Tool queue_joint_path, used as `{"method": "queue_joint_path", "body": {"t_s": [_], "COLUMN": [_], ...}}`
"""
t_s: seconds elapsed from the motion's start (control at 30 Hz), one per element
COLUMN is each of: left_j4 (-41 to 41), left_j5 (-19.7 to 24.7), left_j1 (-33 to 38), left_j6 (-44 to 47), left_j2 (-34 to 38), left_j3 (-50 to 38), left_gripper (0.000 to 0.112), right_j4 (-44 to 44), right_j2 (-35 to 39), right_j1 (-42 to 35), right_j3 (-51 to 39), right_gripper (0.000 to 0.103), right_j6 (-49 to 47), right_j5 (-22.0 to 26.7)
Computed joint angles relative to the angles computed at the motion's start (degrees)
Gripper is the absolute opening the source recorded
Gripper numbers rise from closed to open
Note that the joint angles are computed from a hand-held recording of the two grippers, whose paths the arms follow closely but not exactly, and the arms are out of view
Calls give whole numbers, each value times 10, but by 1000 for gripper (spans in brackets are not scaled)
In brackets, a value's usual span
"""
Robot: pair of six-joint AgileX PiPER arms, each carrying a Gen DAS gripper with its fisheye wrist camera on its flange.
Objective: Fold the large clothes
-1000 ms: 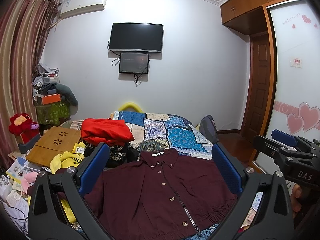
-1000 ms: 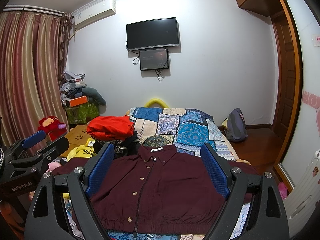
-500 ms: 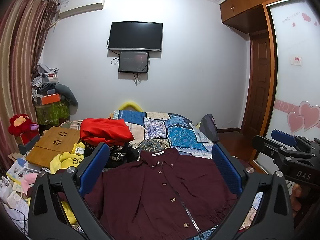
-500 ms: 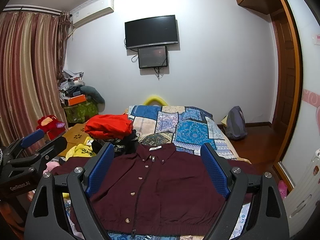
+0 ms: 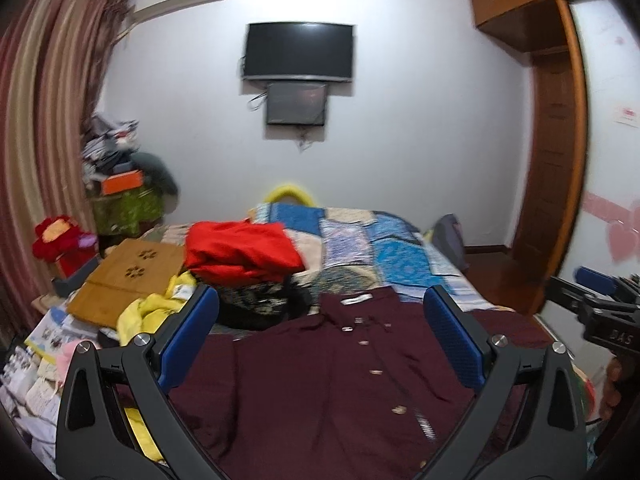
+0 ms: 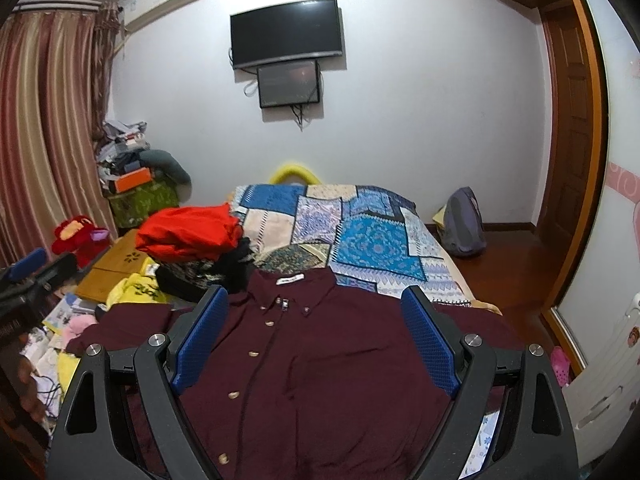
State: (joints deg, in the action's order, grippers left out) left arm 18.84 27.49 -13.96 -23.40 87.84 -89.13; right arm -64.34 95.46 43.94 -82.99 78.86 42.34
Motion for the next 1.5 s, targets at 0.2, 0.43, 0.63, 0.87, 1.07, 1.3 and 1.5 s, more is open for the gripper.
{"method": "queue_joint_path", "body": {"t_s": [0.2, 0.43, 0.63, 0.87, 1.07, 1.3, 1.5], "left_j4": [30, -80, -192, -399, -559, -615, -426], "left_j5": [34, 63, 149, 244, 306, 317, 322], "left_j1": [71, 189, 279, 394, 469, 497, 463], "left_j6": [-40, 33, 113, 183, 202, 174, 89], "left_j2": [78, 168, 255, 350, 428, 506, 573], "left_j3": [-69, -134, -207, -252, -278, -331, -467], "left_gripper": [103, 103, 103, 103, 103, 92, 45], "right_j4": [75, 162, 254, 298, 311, 303, 289], "right_j2": [47, 108, 158, 204, 234, 255, 261], "right_j1": [-52, -97, -129, -132, -133, -122, -111], "right_j3": [-53, -129, -200, -267, -313, -346, -352], "right_gripper": [86, 86, 86, 86, 86, 86, 86], "right_j6": [-75, -172, -251, -300, -326, -339, -342], "right_j5": [-17, -8, 9, 50, 81, 111, 123]}}
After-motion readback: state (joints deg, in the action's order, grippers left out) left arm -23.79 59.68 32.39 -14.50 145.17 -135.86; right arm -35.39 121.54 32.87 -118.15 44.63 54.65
